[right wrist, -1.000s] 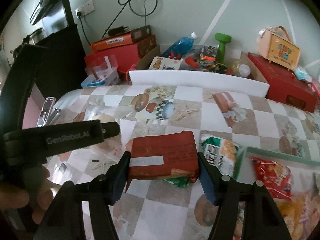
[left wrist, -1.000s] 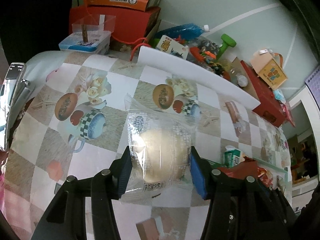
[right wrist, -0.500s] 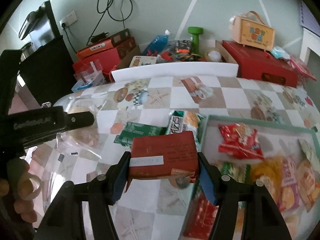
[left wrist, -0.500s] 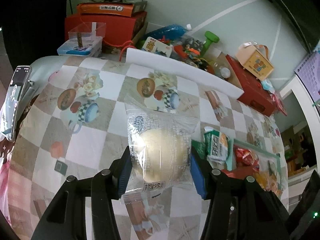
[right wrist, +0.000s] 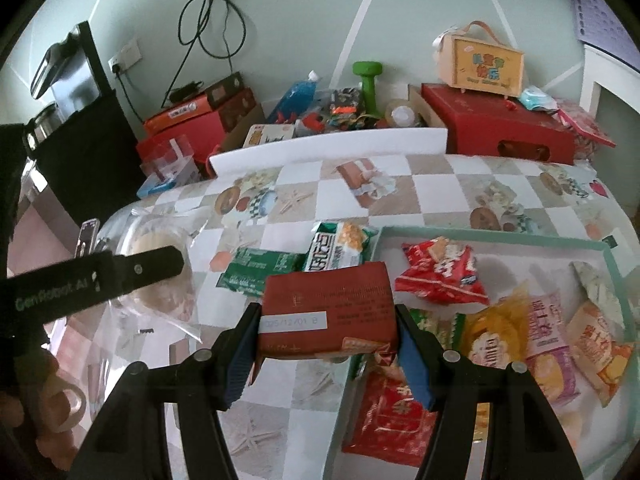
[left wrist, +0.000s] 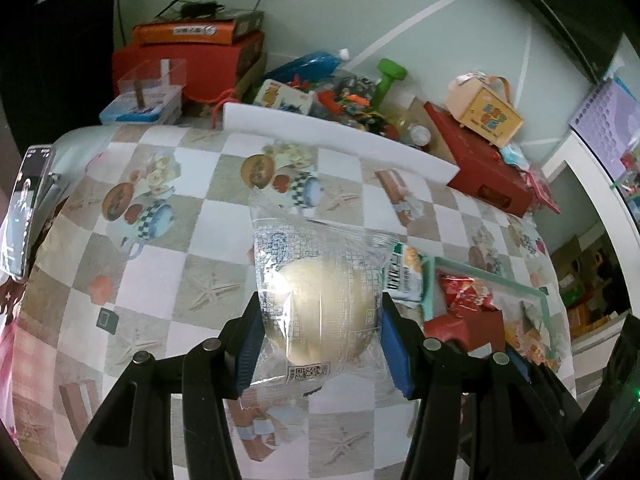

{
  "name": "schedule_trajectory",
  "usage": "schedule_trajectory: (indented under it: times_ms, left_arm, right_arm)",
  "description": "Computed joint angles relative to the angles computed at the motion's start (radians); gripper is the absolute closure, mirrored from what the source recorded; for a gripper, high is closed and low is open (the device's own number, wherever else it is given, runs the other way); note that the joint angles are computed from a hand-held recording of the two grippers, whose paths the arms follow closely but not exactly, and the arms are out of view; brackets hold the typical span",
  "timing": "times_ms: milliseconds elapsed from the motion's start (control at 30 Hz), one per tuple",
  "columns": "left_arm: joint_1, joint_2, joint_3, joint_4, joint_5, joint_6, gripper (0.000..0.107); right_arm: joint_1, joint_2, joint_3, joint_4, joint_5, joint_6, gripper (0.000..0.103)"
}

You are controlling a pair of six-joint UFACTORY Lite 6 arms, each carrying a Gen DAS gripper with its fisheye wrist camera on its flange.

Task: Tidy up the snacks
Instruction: 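Carry the bun bag and red pack into the teal tray and open both tools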

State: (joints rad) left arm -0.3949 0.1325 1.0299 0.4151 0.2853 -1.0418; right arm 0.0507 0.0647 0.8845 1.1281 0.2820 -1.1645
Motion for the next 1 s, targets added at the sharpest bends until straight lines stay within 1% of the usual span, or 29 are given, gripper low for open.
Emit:
schedule_trajectory:
  times_ms: [100,267,433,600,767,1000]
  left_arm:
    - [-0.045,0.026,0.038,0.051,0.021,-0.045,0.051]
    - [-0.109,0.082,0.095,0.045,0.028,-0.039,0.051]
    - [-0.174,0.143,0.160,0.052,0.039,-0.042,0.051]
    - [-0.231,0.223,0.242,0.000,0.051,0.027,0.051]
    - [-0.282,0.286,0.306,-0.027,0.070,0.063,0.051]
    - [-0.350,0.371,0.392,-0.061,0.078,0.115,0.051]
  right_arm:
    - [-0.038,-0.007,0.008,-0.019,0.008,0.006,0.036]
    - [-0.144,0.007,0.042,-0.072,0.004,0.042,0.036]
    - [-0.255,0.042,0.084,-0.110,0.022,0.071,0.036]
    - [-0.350,0.079,0.131,-0.138,0.026,0.094,0.036]
    - [-0.443,0.126,0.181,-0.148,0.053,0.109,0.036]
    - [-0.533,0.176,0.232,-0.177,0.067,0.146,0.036]
